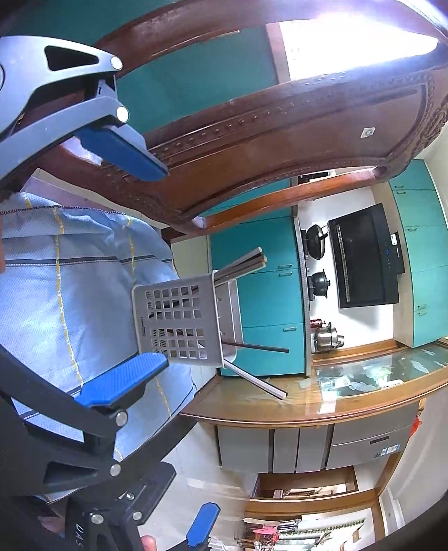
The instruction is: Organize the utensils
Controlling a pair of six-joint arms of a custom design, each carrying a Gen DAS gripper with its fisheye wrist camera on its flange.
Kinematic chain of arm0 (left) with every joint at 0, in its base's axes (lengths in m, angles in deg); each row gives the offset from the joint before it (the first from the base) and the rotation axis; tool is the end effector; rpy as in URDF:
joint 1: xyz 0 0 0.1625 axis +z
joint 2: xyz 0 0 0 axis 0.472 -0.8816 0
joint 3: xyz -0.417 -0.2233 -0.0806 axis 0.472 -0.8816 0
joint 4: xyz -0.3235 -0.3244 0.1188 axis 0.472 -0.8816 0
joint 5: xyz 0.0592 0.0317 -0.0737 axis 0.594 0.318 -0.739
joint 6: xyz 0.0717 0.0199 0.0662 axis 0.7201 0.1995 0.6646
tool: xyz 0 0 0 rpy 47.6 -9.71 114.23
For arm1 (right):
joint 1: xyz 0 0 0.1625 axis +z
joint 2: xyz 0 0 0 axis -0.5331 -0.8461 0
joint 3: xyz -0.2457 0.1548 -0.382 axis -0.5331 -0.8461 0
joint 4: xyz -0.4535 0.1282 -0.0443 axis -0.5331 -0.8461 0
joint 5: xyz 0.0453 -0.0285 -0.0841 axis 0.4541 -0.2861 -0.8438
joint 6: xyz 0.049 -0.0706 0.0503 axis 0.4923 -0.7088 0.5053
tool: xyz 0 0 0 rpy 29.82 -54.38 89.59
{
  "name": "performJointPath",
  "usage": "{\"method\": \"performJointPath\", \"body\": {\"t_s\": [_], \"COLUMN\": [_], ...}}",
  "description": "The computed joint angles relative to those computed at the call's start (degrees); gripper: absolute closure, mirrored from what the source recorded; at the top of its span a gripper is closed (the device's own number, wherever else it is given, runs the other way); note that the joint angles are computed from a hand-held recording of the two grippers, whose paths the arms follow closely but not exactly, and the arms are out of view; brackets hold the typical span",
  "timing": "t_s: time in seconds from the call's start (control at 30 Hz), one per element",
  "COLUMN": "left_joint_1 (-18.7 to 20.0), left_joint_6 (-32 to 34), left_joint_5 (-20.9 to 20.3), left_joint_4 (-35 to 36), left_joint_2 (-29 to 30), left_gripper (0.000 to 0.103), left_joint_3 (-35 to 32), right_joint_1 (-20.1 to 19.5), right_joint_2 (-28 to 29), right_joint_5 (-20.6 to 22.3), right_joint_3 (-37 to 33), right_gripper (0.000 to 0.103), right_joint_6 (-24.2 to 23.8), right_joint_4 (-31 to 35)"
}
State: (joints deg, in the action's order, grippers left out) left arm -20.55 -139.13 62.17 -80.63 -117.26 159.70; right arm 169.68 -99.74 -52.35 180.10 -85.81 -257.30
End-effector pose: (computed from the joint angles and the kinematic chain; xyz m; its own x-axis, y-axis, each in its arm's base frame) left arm -0.1879 -0.2550 0.3146 -0.5779 -0.3008 -0.7586 0.6887 0.3188 -0.6511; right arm 0.4116 -0.2696 0.0927 -0.5938 -0.4686 0.6541 -0.7923 0.1987 -0.5769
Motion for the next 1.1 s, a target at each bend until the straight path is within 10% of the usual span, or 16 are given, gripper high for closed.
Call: {"method": "performJointPath", "body": {"t_s": [1.1], "left_joint_1": [0.25], "left_joint_6": [3.91], "left_joint_5": [0.82], "left_joint_4": [-4.01], "left_joint_2": [-1.03], "left_gripper": [0.004], "left_joint_3": [0.75], "right_joint_1": [0.23], "right_joint_2": [0.47], "right_joint_5": [-1.45], "right_joint_3": [-0.60], "right_gripper": [0.003], "right_joint_6": [-0.35], "right_joint_4": [0.48]}}
